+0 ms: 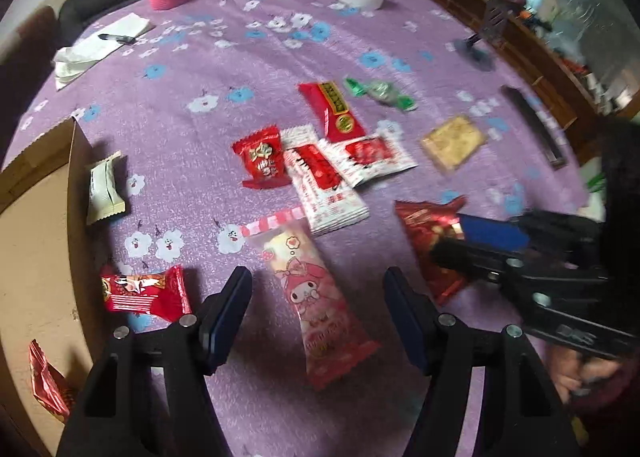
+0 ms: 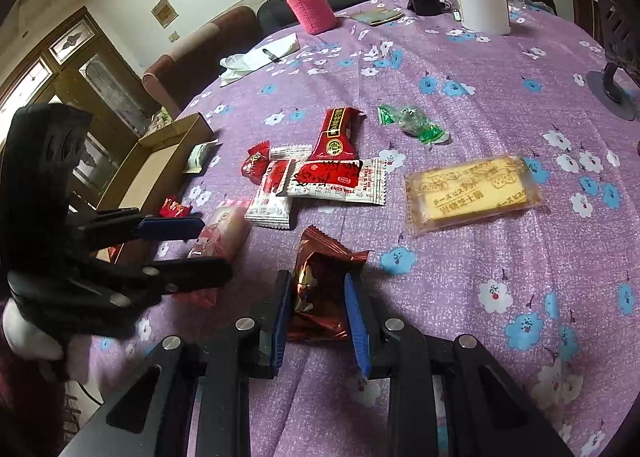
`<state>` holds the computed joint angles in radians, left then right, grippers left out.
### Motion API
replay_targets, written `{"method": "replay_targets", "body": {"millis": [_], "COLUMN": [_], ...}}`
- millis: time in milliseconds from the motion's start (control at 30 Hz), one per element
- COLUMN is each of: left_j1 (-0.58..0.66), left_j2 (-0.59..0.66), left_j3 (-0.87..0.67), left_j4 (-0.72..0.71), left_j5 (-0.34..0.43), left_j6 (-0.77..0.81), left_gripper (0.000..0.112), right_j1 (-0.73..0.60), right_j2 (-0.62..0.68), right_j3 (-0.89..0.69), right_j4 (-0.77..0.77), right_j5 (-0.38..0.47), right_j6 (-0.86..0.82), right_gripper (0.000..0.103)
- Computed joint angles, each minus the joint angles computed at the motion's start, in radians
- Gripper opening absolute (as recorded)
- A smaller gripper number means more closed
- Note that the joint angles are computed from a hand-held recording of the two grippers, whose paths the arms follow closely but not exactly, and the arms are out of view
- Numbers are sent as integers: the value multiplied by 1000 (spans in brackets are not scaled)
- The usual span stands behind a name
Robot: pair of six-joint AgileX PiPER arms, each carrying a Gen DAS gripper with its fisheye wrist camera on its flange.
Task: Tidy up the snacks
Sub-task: 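Grasp the pink bar with the left tool while the right tool grasps a red wrapper, then lower both held snacks into the cardboard box and open both tools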
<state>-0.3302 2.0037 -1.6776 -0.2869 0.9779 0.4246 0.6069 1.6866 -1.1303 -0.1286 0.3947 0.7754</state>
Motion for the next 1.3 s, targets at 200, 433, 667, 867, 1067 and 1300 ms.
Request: {"method": "replay_targets", "body": {"millis": [200, 433, 667, 867, 1067, 1300], "left_j1": [-55, 65, 265, 420, 541, 678], "left_j2": [-81, -174, -320, -394, -390, -352], "left_j3": [153, 256, 374, 432, 444, 437], "left_j4": [106, -163, -419, -531, -551, -532], "left_j5": [-203, -212, -177, -136, -139, -163], "left_j6": [-104, 36, 216, 318, 341, 343], "left_gripper": [23, 23, 23, 23, 23, 23], "right_j1": [3, 10, 74, 53, 60, 122], "right_j2": [21, -23, -38, -50, 49, 105], "right_j3": [-23, 26, -32, 4, -86, -172], "right_j4": [-18, -29, -240, -256, -283, -372], "right_j5": [12, -49, 46, 70, 132, 227], "right_j6": [27, 68, 268, 371, 427, 449], "right_gripper": [33, 19, 15, 68, 68, 35]}}
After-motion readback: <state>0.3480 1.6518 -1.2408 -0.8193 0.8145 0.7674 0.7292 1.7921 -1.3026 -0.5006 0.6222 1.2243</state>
